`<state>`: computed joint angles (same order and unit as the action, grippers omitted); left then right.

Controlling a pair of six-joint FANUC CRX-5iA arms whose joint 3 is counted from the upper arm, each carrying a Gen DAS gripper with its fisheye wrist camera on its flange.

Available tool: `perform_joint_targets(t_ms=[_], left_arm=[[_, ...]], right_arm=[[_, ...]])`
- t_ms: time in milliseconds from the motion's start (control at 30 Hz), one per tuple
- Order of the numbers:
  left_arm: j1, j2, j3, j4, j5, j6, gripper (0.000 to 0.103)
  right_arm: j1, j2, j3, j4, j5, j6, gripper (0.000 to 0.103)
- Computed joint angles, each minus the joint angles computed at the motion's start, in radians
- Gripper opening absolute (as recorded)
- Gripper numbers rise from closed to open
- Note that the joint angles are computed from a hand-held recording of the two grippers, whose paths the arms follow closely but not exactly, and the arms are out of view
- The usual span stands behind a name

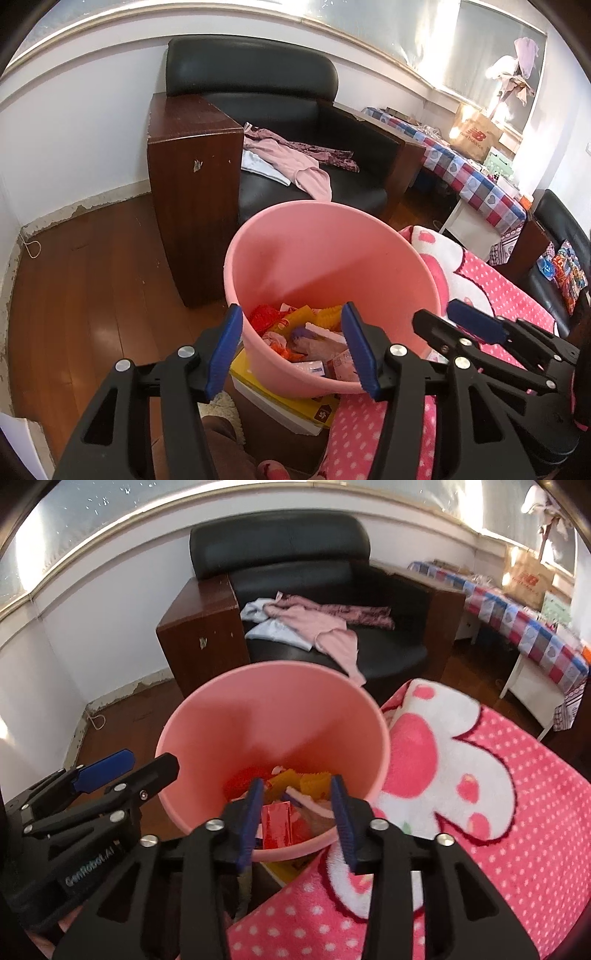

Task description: Collect trash

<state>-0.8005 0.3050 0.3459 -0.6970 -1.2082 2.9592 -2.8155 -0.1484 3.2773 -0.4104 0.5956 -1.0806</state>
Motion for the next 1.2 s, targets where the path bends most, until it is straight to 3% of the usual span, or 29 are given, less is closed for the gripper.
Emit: perform_joint_targets(t_ms=[233,367,500,833,1200], left_arm=[[-0.027,-0.007,0.013,-0.014,-0.029,0.01,0.066],[-0.047,-0.01,0.023,-0.033,-0.053,0.023,0.066],[-0.077,-0.008,0.043,-0.068,-0.091,0.038,0.066],[-0.145,0.023,0.117,-0.138,-0.202,0.038,0.066],[-0.175,0.035,0.136,-0.155,-0.232,0.048,0.066]], right_arm=[[-0.009,0.079,0.082,-0.016,-0.062,0.054,0.044],[-0.015,0.124,0.126,-0.028,-0.085,0.078,0.045],[-0.019,0.157,0.164,-0.039,-0.109,0.095,0.058],[-0.037,0.209,0.226,-0.077,-0.107,0.126,0.06],[-0.051,0.264,0.288,-0.124,-0.124,0.171,0.06]])
